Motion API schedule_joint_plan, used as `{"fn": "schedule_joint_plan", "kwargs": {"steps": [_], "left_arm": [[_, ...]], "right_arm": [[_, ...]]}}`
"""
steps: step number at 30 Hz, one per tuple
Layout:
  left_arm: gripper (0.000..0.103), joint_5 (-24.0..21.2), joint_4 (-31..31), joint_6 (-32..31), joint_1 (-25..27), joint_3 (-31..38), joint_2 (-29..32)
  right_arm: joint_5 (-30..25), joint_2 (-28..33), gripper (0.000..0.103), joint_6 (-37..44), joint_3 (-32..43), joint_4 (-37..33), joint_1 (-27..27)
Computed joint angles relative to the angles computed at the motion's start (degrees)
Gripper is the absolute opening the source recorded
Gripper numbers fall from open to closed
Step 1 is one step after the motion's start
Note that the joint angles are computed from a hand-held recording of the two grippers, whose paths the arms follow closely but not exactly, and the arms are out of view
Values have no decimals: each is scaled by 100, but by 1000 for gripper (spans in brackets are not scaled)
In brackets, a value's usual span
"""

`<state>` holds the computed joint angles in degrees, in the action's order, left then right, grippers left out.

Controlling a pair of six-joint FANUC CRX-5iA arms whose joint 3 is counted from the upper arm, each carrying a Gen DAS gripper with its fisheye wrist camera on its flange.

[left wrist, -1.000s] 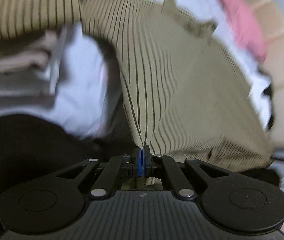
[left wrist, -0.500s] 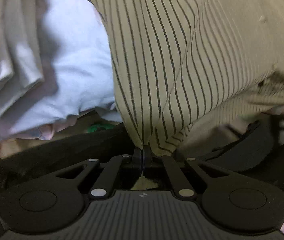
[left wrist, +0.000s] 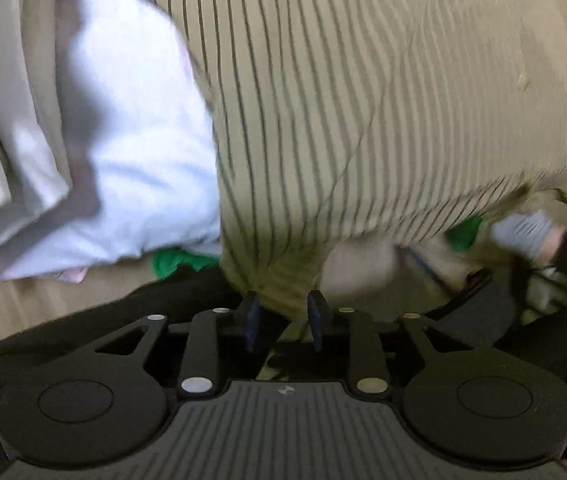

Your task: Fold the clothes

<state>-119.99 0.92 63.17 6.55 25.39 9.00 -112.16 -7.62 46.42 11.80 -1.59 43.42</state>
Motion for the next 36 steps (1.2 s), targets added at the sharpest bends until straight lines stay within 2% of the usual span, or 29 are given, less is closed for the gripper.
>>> {"fn": "schedule_joint_plan", "kwargs": {"steps": [5, 10, 15, 22, 27, 31, 36], "left_arm": [[25, 531, 1132, 635, 347, 240, 242], [25, 1250, 1574, 1084, 445, 789, 585], [25, 1849, 1691, 1642, 442, 1416, 1080], [25, 2610, 1404, 2282, 259, 1832, 1570], [25, 2703, 1174, 2301, 94, 2255, 1946], [25, 2557, 1105, 2266, -51, 2566, 2253], [25, 2377, 1057, 2349, -151, 2919, 2552]], "right_arm": [[662, 17, 32, 113, -50, 552, -223], [1429, 124, 33, 141, -95, 1135, -636], [2376, 251, 33, 88, -204, 1700, -1143], [3710, 685, 33, -122, -326, 2298, -1903], [4329, 1322, 33, -372, -192, 2427, -2417], [4540, 1721, 33, -549, -45, 2381, -2733], [4730, 1886, 32, -624, -19, 2080, -2916]]}}
